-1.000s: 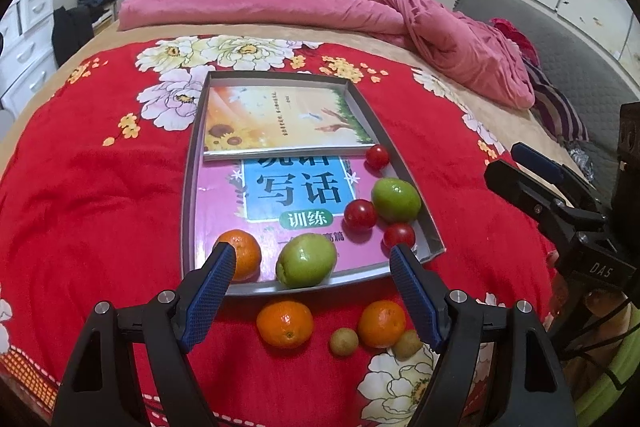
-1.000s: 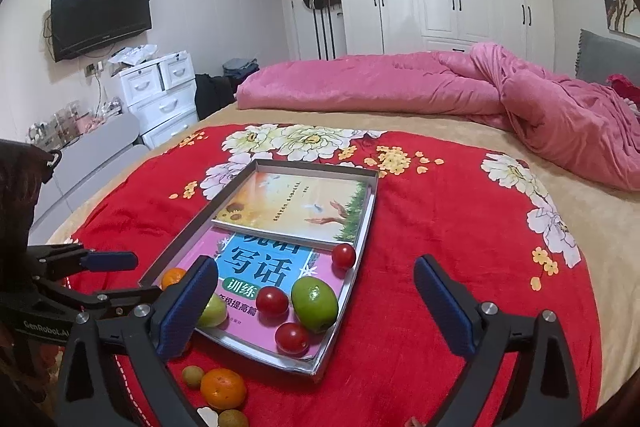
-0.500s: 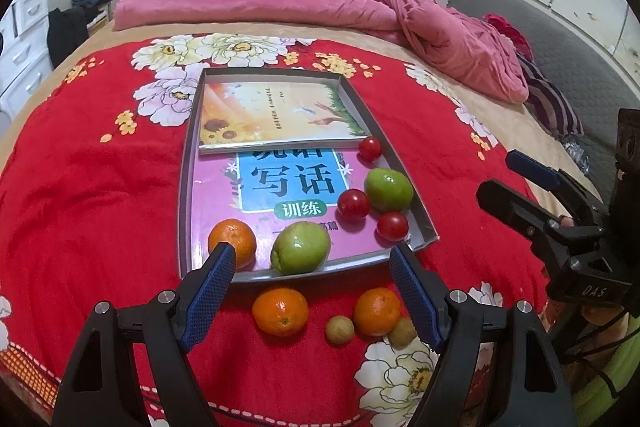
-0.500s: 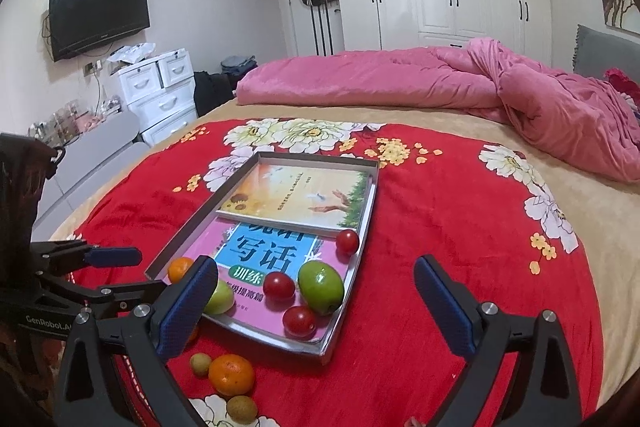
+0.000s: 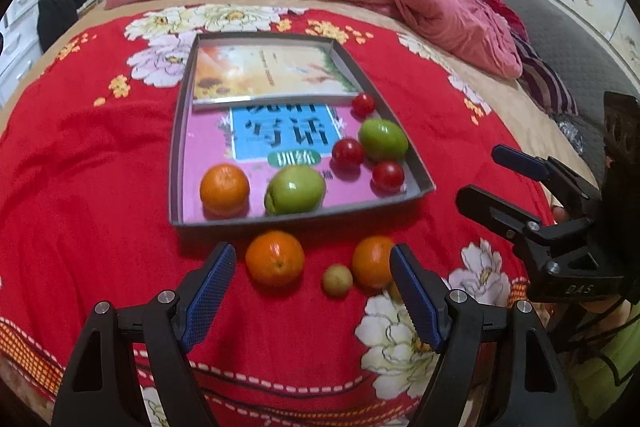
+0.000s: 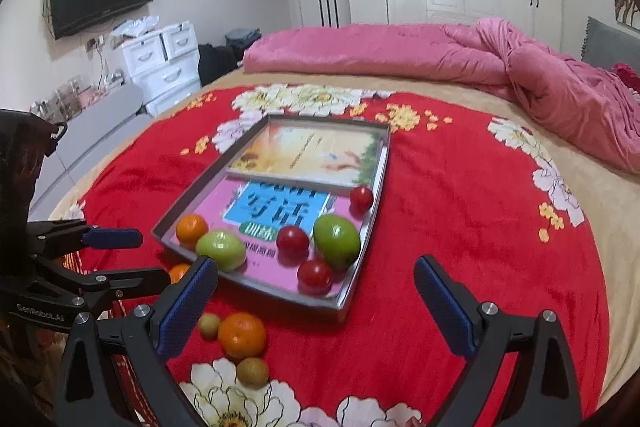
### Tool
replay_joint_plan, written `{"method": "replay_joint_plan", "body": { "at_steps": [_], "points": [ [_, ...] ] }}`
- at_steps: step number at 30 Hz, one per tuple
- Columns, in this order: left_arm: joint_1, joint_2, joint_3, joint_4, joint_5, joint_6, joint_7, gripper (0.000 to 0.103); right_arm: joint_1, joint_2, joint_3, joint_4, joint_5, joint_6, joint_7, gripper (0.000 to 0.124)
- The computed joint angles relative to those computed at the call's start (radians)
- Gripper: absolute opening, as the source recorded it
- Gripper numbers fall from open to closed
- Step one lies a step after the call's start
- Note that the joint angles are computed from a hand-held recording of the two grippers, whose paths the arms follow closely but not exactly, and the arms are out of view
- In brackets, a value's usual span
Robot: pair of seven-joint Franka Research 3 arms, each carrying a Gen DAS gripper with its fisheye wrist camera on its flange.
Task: Organize fruits
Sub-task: 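Withdraw both open tools from the tray toward the fruit on the bedspread, then grasp a small brown kiwi with the left tool while the right tool grasps another kiwi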
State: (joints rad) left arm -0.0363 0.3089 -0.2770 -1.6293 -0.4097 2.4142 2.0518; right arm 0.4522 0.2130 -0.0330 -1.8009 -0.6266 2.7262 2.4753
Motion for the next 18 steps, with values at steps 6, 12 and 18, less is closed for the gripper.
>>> {"method": "replay_joint_plan", "body": {
  "at_steps": [6,12,18],
  "points": [
    [0.002,-0.020,0.001,-0.032,0.003,-0.036,0.027,0.080,-0.007,0.008,0.029,0.001,0.099,-0.072,-0.092,0.099],
    [-0.005,-0.021,0.007,-0.042,0.001,-0.071,0.037,0.080,-0.007,0.022,0.049,0.010,0.201,-0.158,-0.184,0.099],
    [-0.007,-0.010,0.011,-0.037,0.002,-0.085,0.031,0.076,0.001,0.036,0.060,0.013,0.259,-0.199,-0.252,0.099]
  ]
}}
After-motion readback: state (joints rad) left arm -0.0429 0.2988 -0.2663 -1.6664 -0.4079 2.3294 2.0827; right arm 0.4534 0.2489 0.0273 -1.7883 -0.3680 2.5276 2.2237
